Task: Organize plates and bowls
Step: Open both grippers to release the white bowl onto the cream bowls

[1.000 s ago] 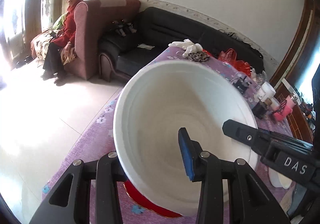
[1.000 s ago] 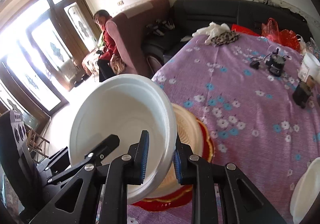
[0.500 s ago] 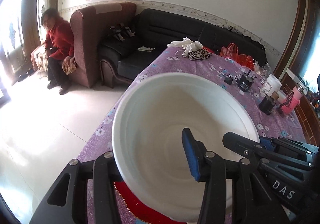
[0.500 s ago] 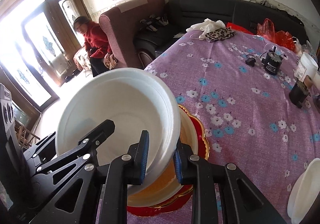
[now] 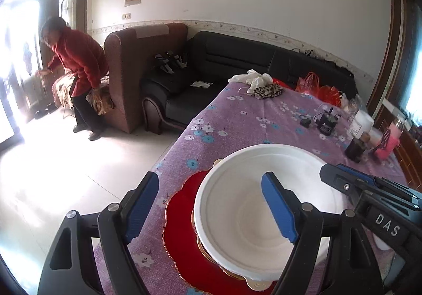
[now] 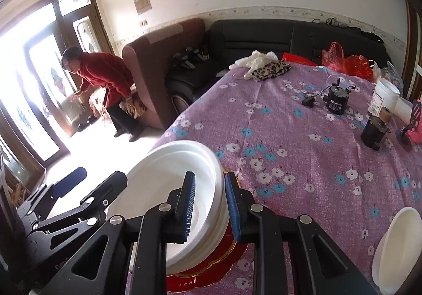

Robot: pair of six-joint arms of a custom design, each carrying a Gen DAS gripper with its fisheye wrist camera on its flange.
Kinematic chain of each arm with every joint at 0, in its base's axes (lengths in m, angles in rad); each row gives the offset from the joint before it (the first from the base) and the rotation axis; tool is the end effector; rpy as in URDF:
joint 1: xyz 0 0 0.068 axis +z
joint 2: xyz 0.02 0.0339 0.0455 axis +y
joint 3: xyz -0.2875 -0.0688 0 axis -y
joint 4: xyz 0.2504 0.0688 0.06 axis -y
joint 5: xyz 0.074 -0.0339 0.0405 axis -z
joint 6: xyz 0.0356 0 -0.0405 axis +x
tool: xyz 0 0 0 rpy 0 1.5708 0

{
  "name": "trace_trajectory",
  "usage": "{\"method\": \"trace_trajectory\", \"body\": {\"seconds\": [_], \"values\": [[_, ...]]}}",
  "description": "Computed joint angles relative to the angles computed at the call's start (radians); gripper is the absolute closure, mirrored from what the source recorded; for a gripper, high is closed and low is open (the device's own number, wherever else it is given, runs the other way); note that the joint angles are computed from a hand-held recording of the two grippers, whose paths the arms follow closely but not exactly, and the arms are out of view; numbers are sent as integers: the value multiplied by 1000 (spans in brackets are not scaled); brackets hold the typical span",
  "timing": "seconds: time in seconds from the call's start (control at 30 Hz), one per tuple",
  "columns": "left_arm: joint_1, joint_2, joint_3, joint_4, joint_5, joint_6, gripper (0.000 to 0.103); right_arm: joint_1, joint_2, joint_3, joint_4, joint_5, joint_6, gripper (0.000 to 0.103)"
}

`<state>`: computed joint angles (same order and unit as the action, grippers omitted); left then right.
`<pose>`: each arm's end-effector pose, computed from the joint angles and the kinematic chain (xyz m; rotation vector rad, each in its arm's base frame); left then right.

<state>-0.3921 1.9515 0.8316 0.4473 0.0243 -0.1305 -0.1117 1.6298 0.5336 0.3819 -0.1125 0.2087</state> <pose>0.3468 -0.1444 0.1129 0.3081 2.2403 -0.3081 0.2860 -0.0281 0.1335 0.3065 2.2654 0.1791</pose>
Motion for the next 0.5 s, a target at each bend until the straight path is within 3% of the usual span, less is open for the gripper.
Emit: {"method": "trace_trajectory", "body": {"seconds": [0.13, 0.27, 0.5], "values": [[22, -63, -90, 74, 27, -42, 23, -19, -67, -63, 45, -9, -1, 62], [29, -148, -210, 183, 17, -86, 19, -26, -135, -131, 74, -2, -25, 59], [-64, -301, -428, 382, -234, -132, 3, -38, -285, -273, 111, 16, -69, 52]]}}
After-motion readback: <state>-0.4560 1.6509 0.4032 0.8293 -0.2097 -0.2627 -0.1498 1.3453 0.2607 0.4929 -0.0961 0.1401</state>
